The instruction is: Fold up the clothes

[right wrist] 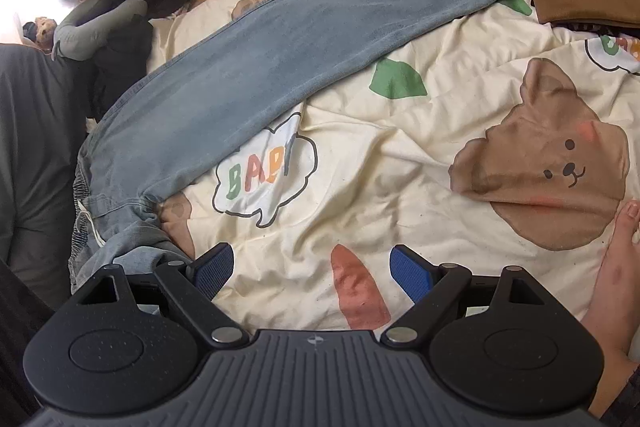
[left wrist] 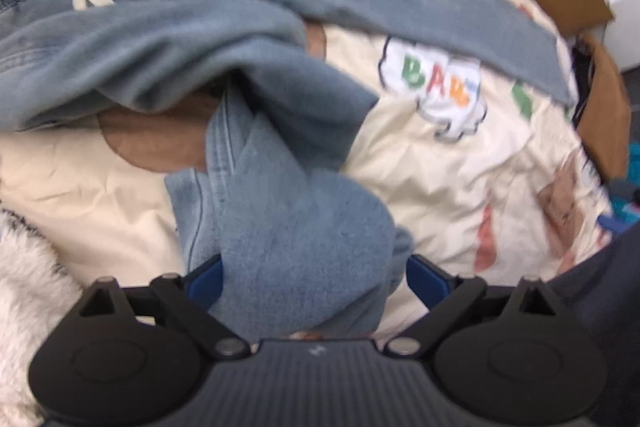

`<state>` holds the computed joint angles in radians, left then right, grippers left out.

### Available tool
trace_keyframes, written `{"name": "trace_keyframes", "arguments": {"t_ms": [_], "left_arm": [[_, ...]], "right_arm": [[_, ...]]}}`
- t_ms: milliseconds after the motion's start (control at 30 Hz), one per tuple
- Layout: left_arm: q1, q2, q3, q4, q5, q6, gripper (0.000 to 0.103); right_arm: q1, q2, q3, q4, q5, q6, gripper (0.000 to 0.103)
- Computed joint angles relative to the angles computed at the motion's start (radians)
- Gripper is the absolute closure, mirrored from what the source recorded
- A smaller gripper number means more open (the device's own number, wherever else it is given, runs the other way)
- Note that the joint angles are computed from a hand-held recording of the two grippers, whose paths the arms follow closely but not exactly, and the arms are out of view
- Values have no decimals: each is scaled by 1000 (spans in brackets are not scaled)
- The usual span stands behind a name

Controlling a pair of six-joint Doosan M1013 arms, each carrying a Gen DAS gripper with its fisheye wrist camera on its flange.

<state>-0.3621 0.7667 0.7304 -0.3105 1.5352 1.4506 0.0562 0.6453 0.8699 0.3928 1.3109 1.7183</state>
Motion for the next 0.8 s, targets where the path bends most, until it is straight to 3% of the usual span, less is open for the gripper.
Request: {"name": "trace_keyframes", "arguments": {"t_ms": [367,433,667,800], "left_arm": [[-30,84,-78,60,82,-46,8],[-27,90,-88,54,84,-62,16],[-12,97,-135,-7,72,-12,62],[-5,101,-170,-98,34,2,72]], "right_arm": [[-4,-2,3,-7,-6,5,13],[-5,-3,4,-14,-3,8,13],[-2,1,1,-7,-6,7,13],[3,5,-5,-3,-1,-2,13]]}}
